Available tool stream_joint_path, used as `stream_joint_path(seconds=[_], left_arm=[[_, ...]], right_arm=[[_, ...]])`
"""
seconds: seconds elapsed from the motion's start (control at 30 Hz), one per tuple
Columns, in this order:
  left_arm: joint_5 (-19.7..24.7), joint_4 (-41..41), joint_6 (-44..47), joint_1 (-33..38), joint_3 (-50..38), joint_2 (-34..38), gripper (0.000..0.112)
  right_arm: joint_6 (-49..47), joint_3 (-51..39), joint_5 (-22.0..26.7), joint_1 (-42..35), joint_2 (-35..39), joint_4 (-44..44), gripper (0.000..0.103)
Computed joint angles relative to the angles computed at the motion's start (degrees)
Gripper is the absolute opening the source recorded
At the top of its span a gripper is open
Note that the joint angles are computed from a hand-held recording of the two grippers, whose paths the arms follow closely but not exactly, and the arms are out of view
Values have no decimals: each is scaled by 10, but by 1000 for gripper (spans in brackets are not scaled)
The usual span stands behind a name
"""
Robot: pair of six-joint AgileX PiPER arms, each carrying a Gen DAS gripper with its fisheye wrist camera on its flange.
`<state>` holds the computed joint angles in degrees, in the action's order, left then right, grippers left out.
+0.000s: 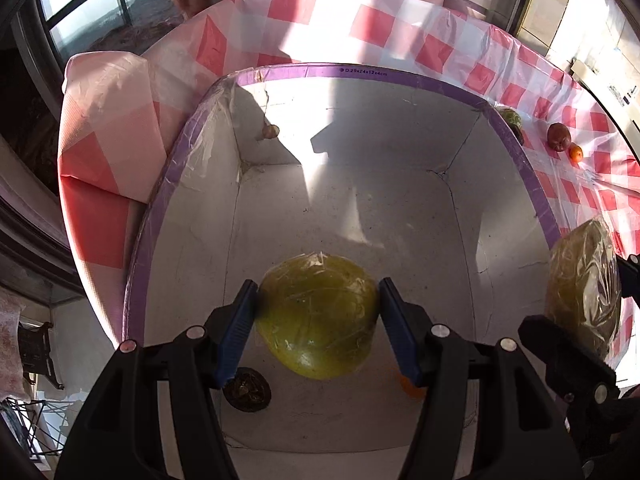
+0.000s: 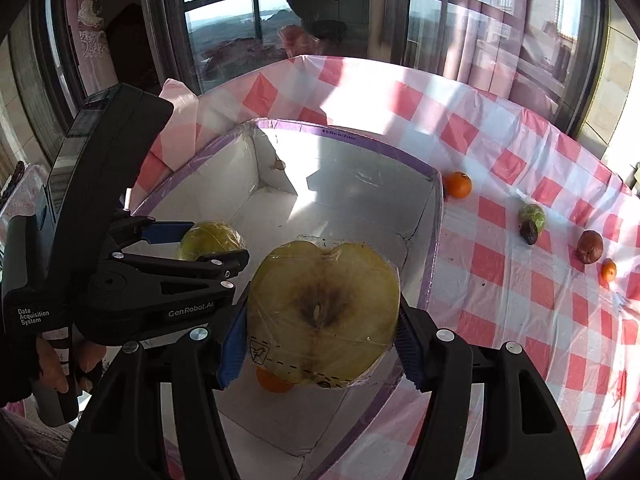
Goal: Organize fruits
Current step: 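Carry the melon half and apple half over the white box with both tools, then open both tools to release the melon and apple halves into the box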
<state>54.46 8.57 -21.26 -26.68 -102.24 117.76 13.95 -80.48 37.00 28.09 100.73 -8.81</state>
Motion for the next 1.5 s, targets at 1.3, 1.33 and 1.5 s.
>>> stream_joint_path(seconds=[1.3,1.33,1.5], left_arm=[[89,-98,90,45,-48,60,63],[88,-96,88,45,-49,60,63],[93,-96,96,40,-58,67,71]], right_arm=[[-6,-109,129,46,135,-28,62],[-7,-109,127,44,135,-25,62],[-1,-107,122,46,133,-25,65]])
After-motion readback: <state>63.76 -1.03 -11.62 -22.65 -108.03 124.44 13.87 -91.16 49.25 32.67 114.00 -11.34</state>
